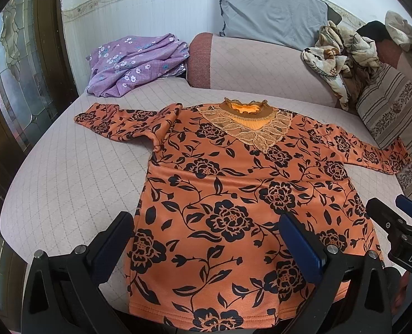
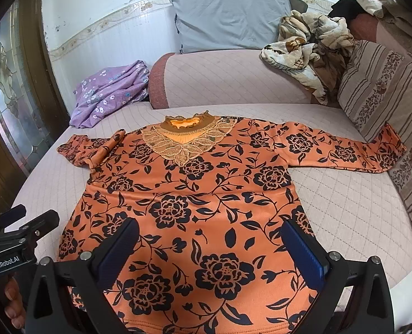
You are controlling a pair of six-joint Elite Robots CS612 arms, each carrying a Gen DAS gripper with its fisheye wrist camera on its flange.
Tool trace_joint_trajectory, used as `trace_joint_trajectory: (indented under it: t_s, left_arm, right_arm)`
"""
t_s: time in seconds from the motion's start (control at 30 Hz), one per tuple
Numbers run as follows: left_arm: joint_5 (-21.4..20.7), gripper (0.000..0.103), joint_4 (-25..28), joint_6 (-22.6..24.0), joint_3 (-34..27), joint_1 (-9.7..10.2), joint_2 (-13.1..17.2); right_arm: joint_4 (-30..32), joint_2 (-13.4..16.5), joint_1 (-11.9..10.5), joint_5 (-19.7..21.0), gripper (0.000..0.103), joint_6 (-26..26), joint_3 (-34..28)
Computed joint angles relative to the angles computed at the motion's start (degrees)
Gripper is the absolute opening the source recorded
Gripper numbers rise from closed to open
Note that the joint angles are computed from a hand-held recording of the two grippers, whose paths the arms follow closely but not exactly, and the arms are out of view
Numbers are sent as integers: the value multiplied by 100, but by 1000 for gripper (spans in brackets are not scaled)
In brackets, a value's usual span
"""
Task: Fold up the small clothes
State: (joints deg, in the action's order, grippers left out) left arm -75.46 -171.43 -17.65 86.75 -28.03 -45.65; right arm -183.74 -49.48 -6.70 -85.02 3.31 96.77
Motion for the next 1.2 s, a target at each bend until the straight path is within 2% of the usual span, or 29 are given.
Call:
trace_joint_trajectory:
  t_s: [0.53,1.0,1.1,1.2]
  left_arm:
    - [-36,103,35,20,-34,0,18]
    - [-93,103,269,33,-205,10,136]
    - [-224,103,419,12,-314,81,198]
    - [-537,103,609,-339,-490,291,306]
  right_arm:
    - [73,26,3,18,103,-49,-44]
    - [207,105,-34,100,103,-11,-127]
    - [250,133,-84,222,103,30,-156]
    - [263,173,-277,590,103,310,-198]
